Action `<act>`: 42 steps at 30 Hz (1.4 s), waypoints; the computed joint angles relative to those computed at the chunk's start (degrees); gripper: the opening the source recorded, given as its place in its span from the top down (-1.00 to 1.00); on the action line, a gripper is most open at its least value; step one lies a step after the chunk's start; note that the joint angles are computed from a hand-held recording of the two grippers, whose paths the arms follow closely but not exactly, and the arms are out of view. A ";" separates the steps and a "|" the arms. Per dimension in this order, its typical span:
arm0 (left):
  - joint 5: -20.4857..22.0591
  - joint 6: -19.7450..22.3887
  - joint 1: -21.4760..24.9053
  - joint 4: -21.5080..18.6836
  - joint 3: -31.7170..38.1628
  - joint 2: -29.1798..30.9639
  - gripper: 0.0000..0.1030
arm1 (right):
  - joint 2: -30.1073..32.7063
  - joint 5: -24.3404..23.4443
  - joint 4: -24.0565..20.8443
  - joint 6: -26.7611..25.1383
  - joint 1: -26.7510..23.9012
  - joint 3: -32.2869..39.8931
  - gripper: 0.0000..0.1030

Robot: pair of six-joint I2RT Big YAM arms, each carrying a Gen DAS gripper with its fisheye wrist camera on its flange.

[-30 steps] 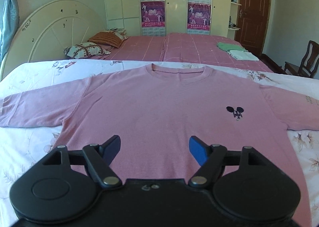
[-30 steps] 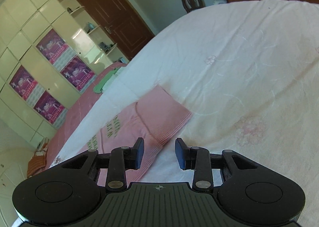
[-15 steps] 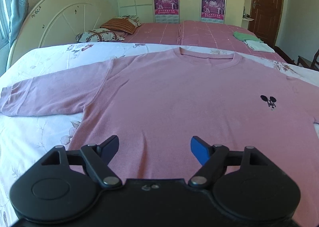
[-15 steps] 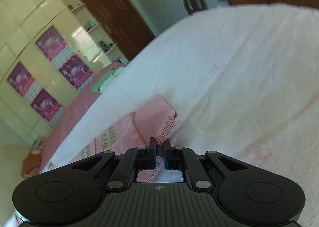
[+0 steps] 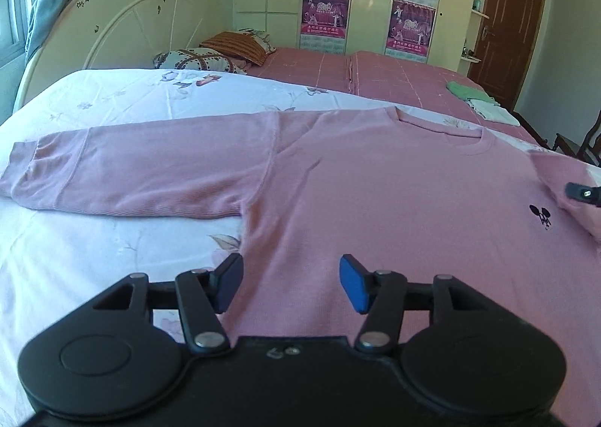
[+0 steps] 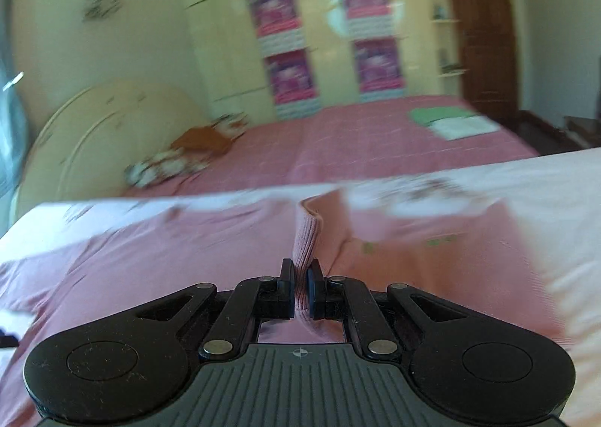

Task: Fold small clothes
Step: 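Fold the held sleeve across the sweatshirt body and open the right gripper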

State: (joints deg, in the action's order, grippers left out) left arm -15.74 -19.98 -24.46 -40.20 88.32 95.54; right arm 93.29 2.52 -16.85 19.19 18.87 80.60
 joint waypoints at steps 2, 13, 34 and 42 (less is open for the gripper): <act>1.59 1.14 1.48 -0.27 -0.80 -0.95 -0.06 | 2.87 -0.10 -0.88 -1.00 4.42 2.00 0.89; 26.09 3.19 1.94 4.26 10.66 9.36 0.14 | 2.50 10.67 1.23 -0.18 11.44 -1.12 -0.13; 20.45 2.92 -0.07 8.14 24.66 21.53 0.88 | -12.00 18.71 -12.88 21.49 6.16 -9.41 -0.13; 23.09 3.01 2.13 4.56 23.74 22.15 0.83 | -8.13 10.60 -6.89 26.45 2.84 -8.04 -0.13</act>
